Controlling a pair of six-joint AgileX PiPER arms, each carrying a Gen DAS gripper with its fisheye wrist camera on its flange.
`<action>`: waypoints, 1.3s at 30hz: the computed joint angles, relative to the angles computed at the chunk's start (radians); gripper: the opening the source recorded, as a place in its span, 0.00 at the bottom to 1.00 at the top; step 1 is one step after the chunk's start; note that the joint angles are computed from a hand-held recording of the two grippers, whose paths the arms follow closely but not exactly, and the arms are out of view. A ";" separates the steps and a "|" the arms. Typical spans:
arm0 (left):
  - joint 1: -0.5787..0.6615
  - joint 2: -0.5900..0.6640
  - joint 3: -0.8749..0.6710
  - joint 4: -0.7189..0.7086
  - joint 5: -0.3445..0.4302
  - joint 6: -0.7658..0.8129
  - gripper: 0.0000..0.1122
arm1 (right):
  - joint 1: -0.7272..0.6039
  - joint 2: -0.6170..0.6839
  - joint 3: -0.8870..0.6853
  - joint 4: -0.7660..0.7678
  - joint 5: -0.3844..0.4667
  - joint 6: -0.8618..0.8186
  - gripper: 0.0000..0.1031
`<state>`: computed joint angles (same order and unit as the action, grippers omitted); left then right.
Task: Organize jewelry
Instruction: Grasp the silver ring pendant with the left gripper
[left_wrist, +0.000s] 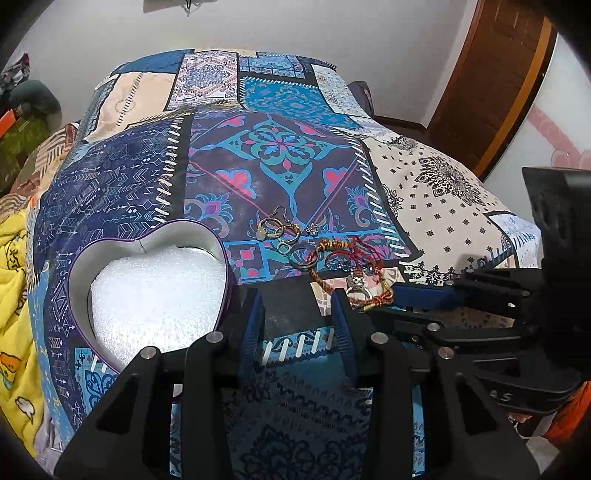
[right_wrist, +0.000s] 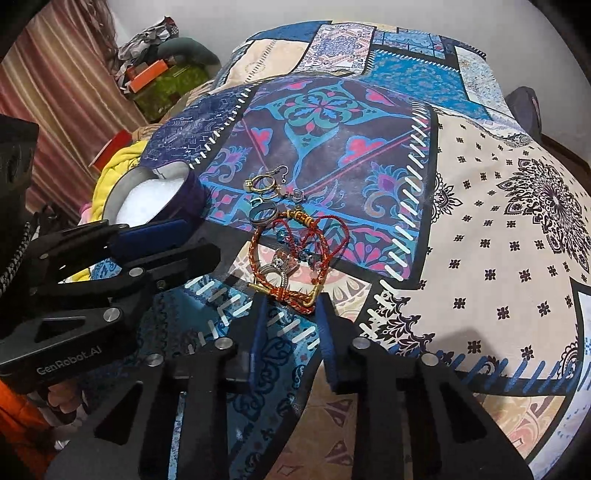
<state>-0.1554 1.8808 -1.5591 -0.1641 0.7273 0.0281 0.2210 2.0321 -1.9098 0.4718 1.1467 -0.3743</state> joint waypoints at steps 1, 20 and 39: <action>0.000 0.001 -0.001 0.004 -0.001 -0.003 0.35 | -0.010 0.005 -0.005 0.019 0.008 0.002 0.18; -0.026 0.081 -0.127 -0.055 0.071 0.028 0.35 | -0.091 -0.091 0.066 0.050 -0.077 -0.013 0.06; -0.098 0.157 -0.219 0.077 0.125 0.030 0.22 | -0.135 -0.105 0.066 0.074 -0.047 -0.007 0.06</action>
<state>-0.2539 2.0381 -1.7784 -0.0874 0.8524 0.0582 0.0861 1.9274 -1.8439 0.5456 1.0993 -0.3809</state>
